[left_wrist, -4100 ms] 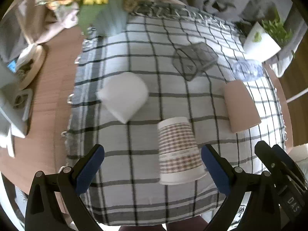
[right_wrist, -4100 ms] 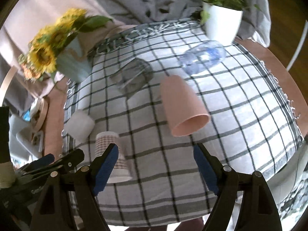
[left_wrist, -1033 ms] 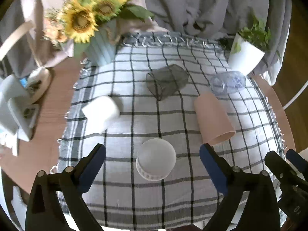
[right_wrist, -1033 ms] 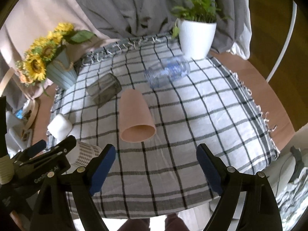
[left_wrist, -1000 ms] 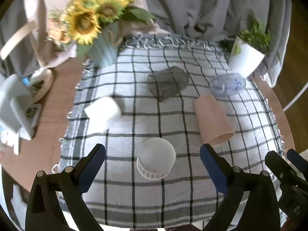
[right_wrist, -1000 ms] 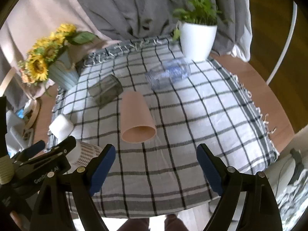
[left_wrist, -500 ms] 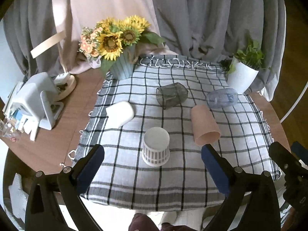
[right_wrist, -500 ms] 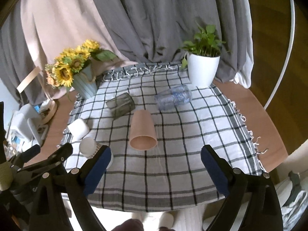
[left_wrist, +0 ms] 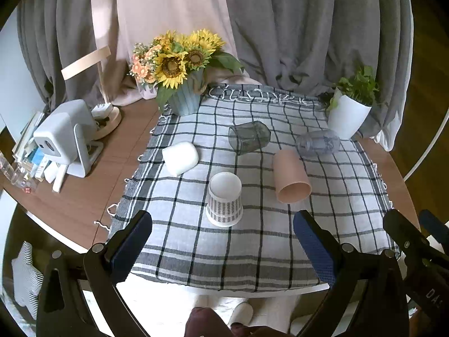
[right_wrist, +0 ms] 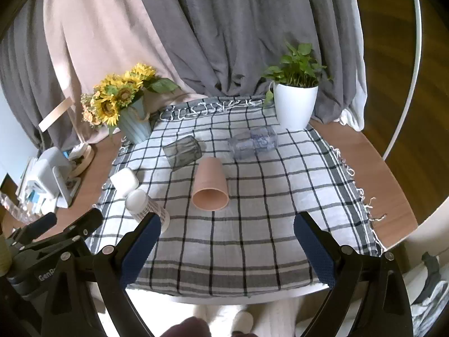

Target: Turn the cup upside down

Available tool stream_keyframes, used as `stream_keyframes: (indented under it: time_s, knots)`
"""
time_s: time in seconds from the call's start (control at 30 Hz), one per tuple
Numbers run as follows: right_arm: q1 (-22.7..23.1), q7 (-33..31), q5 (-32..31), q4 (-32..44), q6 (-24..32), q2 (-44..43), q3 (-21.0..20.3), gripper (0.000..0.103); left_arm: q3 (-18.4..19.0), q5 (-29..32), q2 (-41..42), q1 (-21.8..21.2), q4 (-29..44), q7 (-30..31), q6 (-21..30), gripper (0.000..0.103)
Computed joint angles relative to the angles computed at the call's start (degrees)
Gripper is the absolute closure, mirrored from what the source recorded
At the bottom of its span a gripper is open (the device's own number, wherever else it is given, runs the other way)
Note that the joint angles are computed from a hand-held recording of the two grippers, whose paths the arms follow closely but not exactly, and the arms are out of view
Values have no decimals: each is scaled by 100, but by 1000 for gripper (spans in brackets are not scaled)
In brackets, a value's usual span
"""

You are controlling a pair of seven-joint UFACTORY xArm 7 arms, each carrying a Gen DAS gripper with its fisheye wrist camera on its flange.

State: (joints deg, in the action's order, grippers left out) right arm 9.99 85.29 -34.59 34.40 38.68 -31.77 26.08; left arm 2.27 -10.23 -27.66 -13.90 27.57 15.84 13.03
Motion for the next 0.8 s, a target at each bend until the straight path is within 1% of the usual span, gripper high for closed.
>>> stream_keyframes:
  time_s: [0.37, 0.8]
  knots:
    - [85, -32, 71, -52, 33, -87, 27, 7, -67, 119, -153, 128, -127, -134, 18, 0]
    - [83, -51, 90, -37, 48, -75, 43, 7, -43, 161, -147, 103, -137, -167, -16, 0]
